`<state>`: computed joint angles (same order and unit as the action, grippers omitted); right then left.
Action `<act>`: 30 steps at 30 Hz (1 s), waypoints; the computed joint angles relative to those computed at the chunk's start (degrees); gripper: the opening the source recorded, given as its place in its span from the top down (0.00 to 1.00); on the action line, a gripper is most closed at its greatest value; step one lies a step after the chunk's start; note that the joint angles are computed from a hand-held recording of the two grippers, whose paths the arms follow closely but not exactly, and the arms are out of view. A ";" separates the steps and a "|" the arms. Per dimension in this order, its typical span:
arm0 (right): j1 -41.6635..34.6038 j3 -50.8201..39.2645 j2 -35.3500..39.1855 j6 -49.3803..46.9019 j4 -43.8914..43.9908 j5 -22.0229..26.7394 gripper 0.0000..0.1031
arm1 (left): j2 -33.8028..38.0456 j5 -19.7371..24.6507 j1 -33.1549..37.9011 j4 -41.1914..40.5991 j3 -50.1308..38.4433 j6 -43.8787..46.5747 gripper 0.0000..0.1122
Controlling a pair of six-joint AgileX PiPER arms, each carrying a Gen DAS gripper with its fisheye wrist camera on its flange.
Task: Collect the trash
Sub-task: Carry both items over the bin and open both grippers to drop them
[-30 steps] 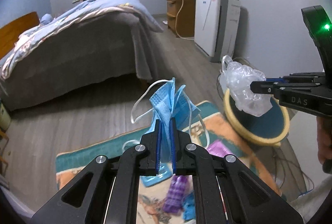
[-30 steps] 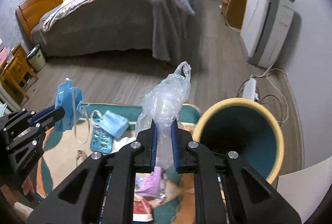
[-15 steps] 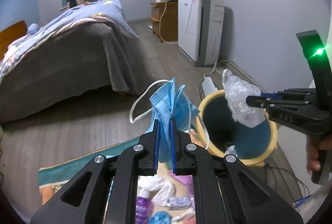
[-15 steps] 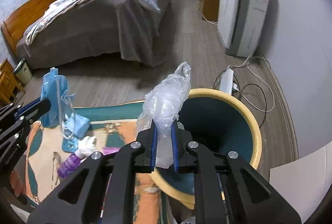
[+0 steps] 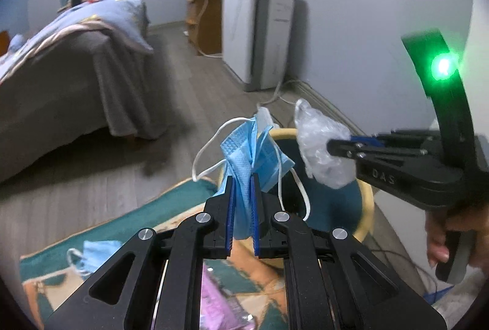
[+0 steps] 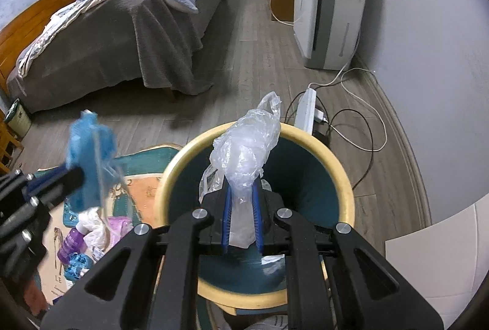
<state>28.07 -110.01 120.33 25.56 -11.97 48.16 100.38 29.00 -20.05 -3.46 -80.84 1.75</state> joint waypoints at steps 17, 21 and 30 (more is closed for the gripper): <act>-2.61 4.09 -1.16 -1.78 0.09 -1.00 0.88 | 8.52 2.32 -4.11 3.65 -5.01 -1.82 0.80; -3.11 4.01 -0.72 -1.33 0.29 -0.47 0.87 | 8.37 1.53 -4.53 4.03 -4.80 -1.94 0.53; -3.24 3.14 -0.54 2.10 -0.87 0.21 0.47 | 5.49 -1.10 -3.45 5.69 -1.70 -1.81 0.34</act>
